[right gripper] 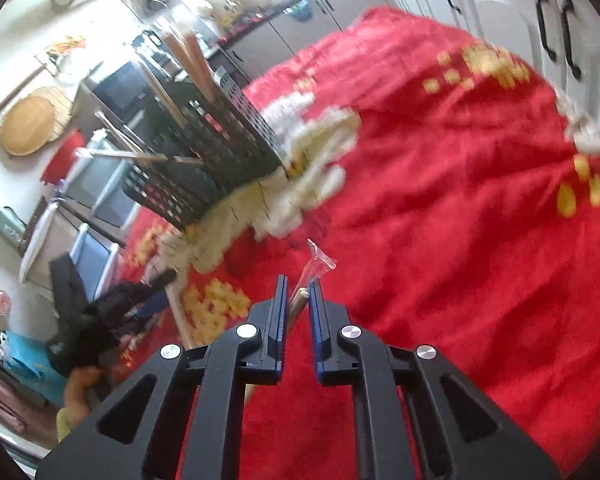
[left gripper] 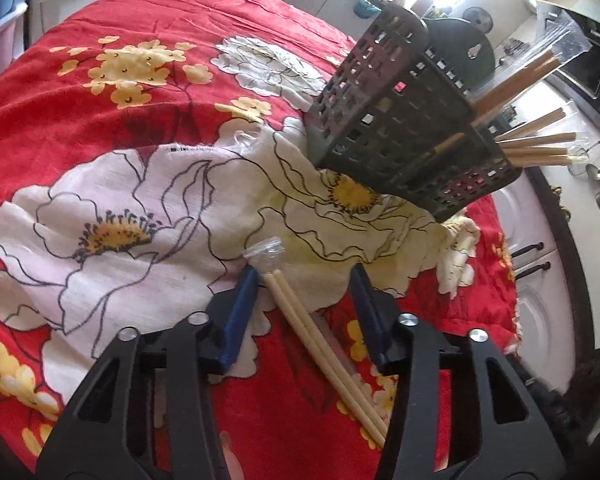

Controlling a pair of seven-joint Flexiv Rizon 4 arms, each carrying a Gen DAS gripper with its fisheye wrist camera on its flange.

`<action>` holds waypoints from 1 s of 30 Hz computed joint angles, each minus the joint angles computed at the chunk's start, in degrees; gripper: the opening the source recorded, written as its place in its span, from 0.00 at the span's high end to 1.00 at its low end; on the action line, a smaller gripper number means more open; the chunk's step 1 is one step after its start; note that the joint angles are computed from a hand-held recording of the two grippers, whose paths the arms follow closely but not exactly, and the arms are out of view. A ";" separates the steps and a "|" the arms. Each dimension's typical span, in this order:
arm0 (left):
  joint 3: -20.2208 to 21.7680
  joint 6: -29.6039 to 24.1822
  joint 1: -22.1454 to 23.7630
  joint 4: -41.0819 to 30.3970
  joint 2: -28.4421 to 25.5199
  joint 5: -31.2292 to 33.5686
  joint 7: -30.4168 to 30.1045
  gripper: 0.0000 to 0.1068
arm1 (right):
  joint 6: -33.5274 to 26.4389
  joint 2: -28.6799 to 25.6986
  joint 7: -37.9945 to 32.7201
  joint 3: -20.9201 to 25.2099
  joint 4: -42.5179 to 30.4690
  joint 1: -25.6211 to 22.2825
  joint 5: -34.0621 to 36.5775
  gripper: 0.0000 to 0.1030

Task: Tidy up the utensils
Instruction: 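Close the left tool on a wooden chopstick while the right tool grasps another, then lift the left tool's chopstick over the caddy while the right tool carries its own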

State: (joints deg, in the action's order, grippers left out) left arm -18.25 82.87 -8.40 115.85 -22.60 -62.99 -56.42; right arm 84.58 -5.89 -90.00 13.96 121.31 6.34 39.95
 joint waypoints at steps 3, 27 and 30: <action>3.36 -1.43 -1.07 -0.60 -0.42 6.44 -5.03 0.76 | -0.11 0.50 -3.44 0.22 -1.79 -0.42 1.23 0.92; -8.58 3.05 6.39 0.66 4.30 -10.01 10.18 0.96 | -3.68 0.94 -22.27 -0.63 -13.34 1.43 4.51 0.94; -8.95 5.19 4.71 -0.64 6.46 -18.52 18.17 0.97 | -3.29 1.00 -23.45 -0.69 -14.10 1.62 4.79 0.94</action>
